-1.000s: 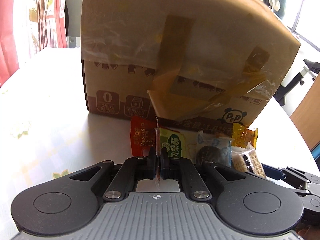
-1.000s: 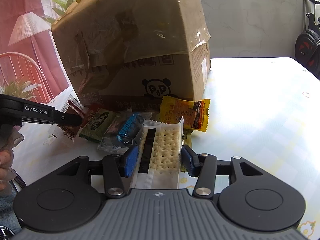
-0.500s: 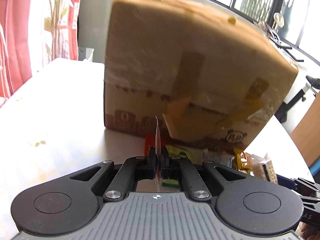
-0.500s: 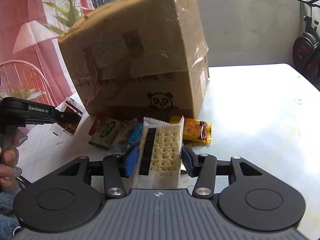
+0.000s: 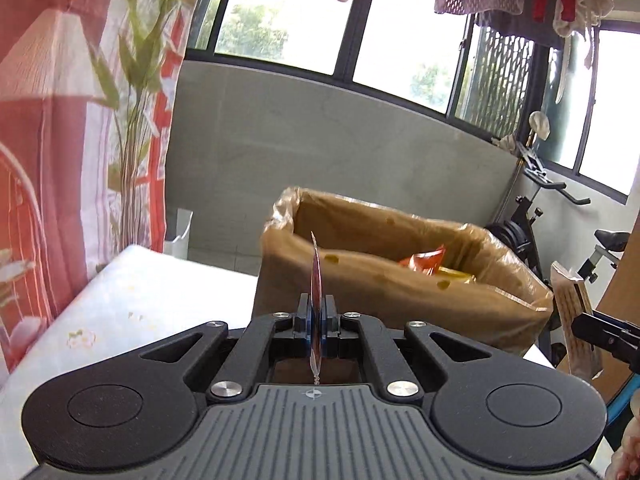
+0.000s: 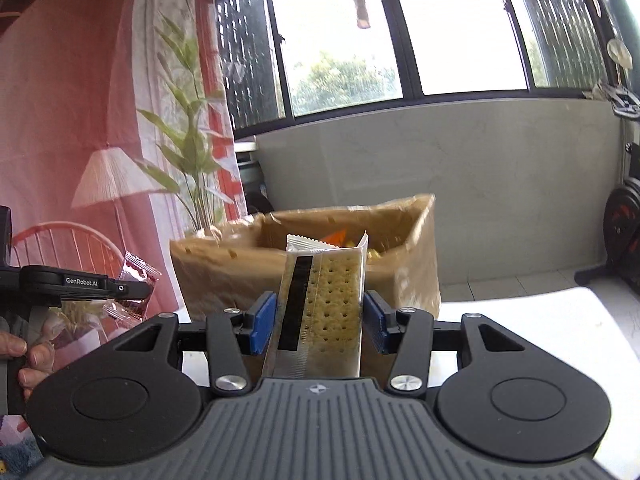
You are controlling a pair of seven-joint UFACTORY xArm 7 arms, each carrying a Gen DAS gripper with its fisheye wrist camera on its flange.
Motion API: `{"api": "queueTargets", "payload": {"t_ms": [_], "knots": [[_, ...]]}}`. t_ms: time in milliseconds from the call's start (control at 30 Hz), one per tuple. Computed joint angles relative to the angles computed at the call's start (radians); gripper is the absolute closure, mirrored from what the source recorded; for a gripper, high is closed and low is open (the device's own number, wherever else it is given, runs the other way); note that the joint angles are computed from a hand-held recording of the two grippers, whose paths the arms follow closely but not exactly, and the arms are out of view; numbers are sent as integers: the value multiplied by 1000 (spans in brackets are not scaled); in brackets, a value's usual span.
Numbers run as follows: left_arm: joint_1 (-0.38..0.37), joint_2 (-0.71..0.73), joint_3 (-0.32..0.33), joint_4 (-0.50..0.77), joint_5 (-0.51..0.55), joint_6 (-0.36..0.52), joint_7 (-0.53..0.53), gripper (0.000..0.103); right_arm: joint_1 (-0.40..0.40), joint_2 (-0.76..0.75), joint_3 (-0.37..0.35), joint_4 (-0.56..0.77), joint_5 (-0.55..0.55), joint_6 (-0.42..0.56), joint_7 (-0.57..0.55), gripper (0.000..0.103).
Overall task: Organize snacks
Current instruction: 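Carry the cracker pack and packet over the box and open both grippers, then move both open grippers back down to the snack pile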
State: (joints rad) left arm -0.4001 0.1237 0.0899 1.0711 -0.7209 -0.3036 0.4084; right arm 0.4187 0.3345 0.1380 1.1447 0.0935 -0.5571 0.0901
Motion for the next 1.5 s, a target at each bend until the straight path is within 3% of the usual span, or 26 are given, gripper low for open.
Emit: {"api": "queueTargets", "payload": {"t_ms": [67, 133, 233, 333, 433, 500, 567, 600, 633, 767, 800, 867, 933, 1100, 1233, 1333, 1400, 1500], "knots": [[73, 13, -53, 34, 118, -1, -78, 98, -33, 18, 22, 57, -66, 8, 31, 53], [102, 40, -66, 91, 193, 23, -130, 98, -56, 52, 37, 136, -124, 26, 59, 53], [235, 84, -177, 174, 346, 68, -242, 98, -35, 123, 16, 285, -145, 86, 33, 53], [143, 163, -71, 291, 365, 118, -249, 98, 34, 220, -53, 480, -78, 210, -28, 53], [89, 244, 5, 411, 397, 203, -305, 98, 127, 335, -192, 696, 0, 372, -34, 53], [77, 299, 36, 482, 427, 247, -343, 98, 204, 418, -345, 836, 20, 492, 23, 53], [97, 346, 26, 547, 454, 285, -362, 98, 247, 495, -467, 958, -2, 591, 98, 53], [134, 361, -18, 566, 461, 295, -351, 98, 260, 530, -518, 1013, -22, 639, 129, 53], [153, 376, -39, 580, 469, 298, -355, 97, 262, 560, -550, 1064, -47, 686, 147, 53], [203, 406, -89, 602, 497, 326, -393, 91, 237, 614, -552, 1171, -113, 807, 173, 52], [218, 406, -103, 597, 505, 328, -397, 88, 239, 614, -559, 1168, -127, 820, 193, 52], [233, 390, -116, 565, 529, 312, -410, 71, 244, 595, -562, 1128, -148, 803, 234, 47], [253, 371, -136, 533, 554, 299, -417, 65, 249, 540, -549, 1026, -167, 739, 260, 45], [373, 298, -263, 433, 583, 269, -389, 65, 245, 412, -498, 814, -222, 591, 302, 45], [528, 230, -425, 320, 553, 224, -335, 65, 252, 308, -477, 627, -244, 442, 326, 45], [738, 189, -645, 218, 535, 167, -292, 65, 296, 240, -505, 480, -203, 329, 303, 45], [896, 167, -803, 144, 563, 120, -302, 65, 358, 207, -559, 389, -156, 258, 278, 45], [1022, 125, -917, 48, 609, 60, -367, 64, 453, 174, -632, 265, -59, 153, 219, 45]]}}
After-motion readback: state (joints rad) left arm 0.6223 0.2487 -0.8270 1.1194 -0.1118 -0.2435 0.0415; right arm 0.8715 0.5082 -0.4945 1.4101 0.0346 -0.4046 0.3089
